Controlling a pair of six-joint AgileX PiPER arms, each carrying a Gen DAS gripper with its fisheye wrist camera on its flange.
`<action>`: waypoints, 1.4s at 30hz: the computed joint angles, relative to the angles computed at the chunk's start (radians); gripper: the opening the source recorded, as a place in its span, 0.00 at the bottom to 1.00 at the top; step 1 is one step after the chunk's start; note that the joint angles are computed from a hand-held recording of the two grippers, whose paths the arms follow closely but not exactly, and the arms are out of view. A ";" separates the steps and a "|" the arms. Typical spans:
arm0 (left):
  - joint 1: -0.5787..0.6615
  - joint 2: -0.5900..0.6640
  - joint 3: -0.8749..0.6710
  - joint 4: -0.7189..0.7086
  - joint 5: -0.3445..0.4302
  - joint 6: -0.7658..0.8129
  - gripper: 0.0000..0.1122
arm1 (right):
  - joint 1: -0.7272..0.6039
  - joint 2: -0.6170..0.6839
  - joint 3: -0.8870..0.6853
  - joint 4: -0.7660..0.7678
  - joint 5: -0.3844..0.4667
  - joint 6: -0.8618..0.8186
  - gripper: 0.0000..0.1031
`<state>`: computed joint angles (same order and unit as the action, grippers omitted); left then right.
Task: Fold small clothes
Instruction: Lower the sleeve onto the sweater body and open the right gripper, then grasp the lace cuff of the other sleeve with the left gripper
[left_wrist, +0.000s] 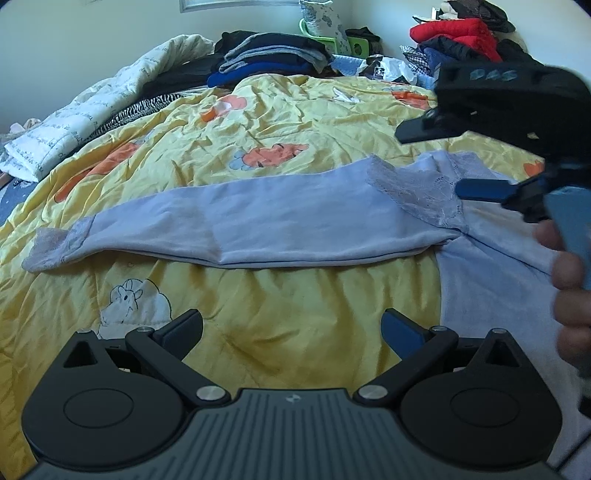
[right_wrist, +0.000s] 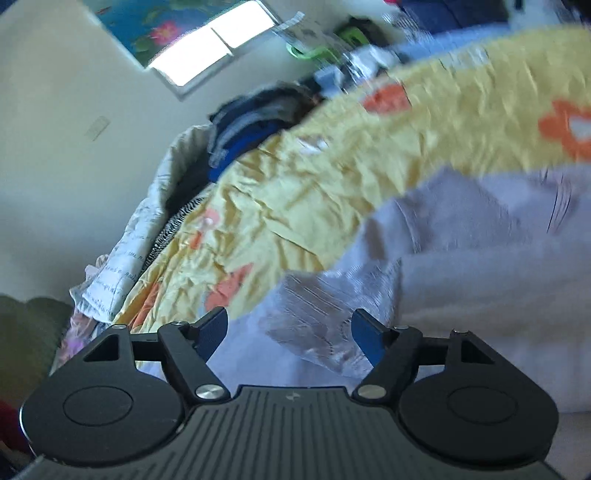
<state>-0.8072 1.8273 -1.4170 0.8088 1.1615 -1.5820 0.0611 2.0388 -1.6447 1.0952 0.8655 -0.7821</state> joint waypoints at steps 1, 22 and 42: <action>0.001 0.000 0.000 0.000 0.001 -0.002 0.92 | -0.004 -0.020 0.026 0.017 -0.001 -0.031 0.79; 0.050 -0.044 0.067 -0.011 -0.006 -0.037 0.92 | -0.039 -0.191 0.272 0.038 -0.062 -0.223 0.82; 0.116 -0.094 0.155 -0.031 0.010 -0.102 0.92 | -0.088 -0.240 0.394 0.045 -0.042 -0.304 0.83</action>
